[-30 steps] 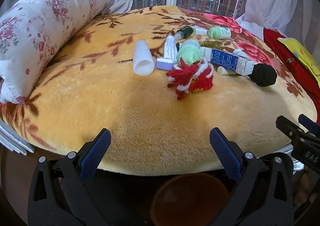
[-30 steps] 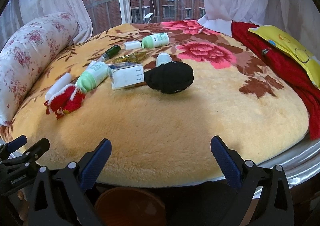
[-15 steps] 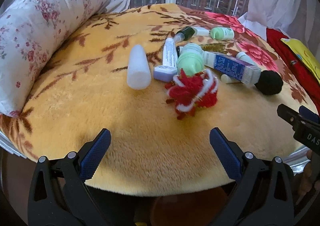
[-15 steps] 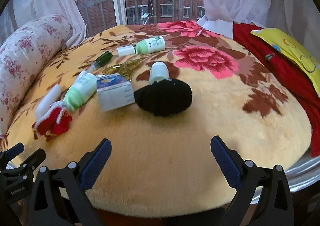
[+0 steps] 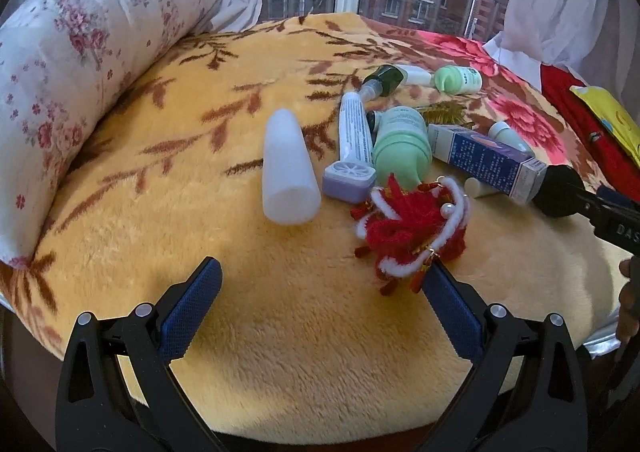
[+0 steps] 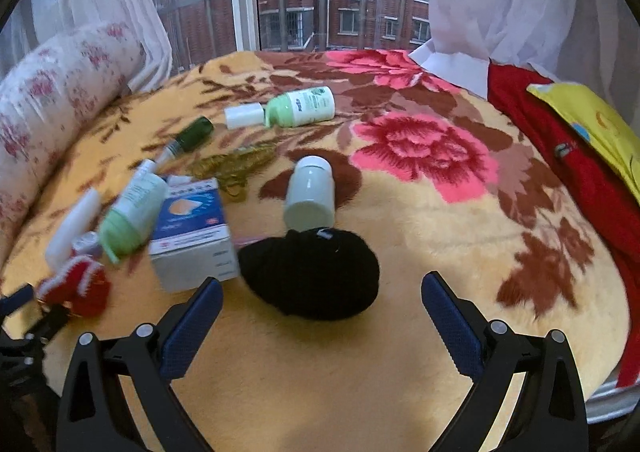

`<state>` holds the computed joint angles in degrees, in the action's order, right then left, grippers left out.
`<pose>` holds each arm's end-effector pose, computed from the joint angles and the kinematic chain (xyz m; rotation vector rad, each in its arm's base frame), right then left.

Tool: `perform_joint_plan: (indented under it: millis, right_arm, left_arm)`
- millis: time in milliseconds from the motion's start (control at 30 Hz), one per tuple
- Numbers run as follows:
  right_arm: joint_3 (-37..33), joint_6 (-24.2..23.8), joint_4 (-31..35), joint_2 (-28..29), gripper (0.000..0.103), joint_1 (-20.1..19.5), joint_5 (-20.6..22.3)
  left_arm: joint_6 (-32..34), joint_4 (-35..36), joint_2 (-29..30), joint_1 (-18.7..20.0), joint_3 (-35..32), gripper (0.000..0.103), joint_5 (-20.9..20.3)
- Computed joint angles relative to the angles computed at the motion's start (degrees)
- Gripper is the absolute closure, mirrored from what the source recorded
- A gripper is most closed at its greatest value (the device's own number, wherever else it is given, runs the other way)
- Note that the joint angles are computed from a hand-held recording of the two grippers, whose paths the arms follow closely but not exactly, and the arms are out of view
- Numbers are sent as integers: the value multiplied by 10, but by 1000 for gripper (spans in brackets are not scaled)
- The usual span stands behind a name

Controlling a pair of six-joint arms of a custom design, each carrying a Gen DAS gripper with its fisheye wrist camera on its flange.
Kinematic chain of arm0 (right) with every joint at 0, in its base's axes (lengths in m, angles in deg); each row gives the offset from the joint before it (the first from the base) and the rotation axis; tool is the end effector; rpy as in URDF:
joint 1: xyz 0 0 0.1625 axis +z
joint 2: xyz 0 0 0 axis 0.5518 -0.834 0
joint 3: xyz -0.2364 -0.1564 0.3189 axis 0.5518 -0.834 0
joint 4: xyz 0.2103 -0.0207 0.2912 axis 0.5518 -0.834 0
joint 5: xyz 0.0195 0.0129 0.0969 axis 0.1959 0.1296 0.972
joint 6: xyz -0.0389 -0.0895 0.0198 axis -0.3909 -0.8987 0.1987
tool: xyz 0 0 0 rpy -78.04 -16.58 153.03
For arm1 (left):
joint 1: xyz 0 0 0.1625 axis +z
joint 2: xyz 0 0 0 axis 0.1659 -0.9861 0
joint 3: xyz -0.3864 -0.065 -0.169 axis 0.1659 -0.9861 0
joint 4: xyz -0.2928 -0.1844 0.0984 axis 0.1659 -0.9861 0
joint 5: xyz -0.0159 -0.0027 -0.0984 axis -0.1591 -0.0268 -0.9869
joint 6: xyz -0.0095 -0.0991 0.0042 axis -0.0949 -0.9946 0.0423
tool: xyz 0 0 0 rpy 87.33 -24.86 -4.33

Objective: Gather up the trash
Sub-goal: 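Grasp the red knitted ornament with the left tool while the right tool grasps the black sponge puff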

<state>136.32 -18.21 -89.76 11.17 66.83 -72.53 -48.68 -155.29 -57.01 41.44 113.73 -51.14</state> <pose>0.2037 -0.7340 0.2816 0.3992 -2.2105 0.8045 -0.2904 -0.6984 0.1611 0.3006 2.2807 -0.8508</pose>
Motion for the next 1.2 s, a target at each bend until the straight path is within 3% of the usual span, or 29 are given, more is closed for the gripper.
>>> perform_joint_plan:
  millis: [200,267,367,533,733,900,1067,1200]
  right_arm:
    - [-49,-38,46,28,7,-7,-5]
    - [-69,-41,75,38,13,-11,2]
    - [-105,-23,127,55,28,-17,7]
    - [-129,30,178,54,39,-34,51]
    - [-79,37,128,28,43,-41,86]
    - [20,-4,12,-14,43,-30,92]
    - [105,23,-21,-66,42,-32,131]
    - [142,28,-34,-87,41,-37,136]
  left_arm:
    - [13,-4,-1,7,-1,6,-10]
    - [13,-5,-1,9,-2,6,-12]
    - [15,-13,-2,11,1,6,-13]
    - [17,-25,-9,9,15,6,-19]
    - [32,-82,-40,-2,79,6,-32]
    - [46,-117,-47,-13,101,6,-67]
    - [65,-70,13,-14,9,6,-70]
    - [30,-12,62,1,-80,6,-83]
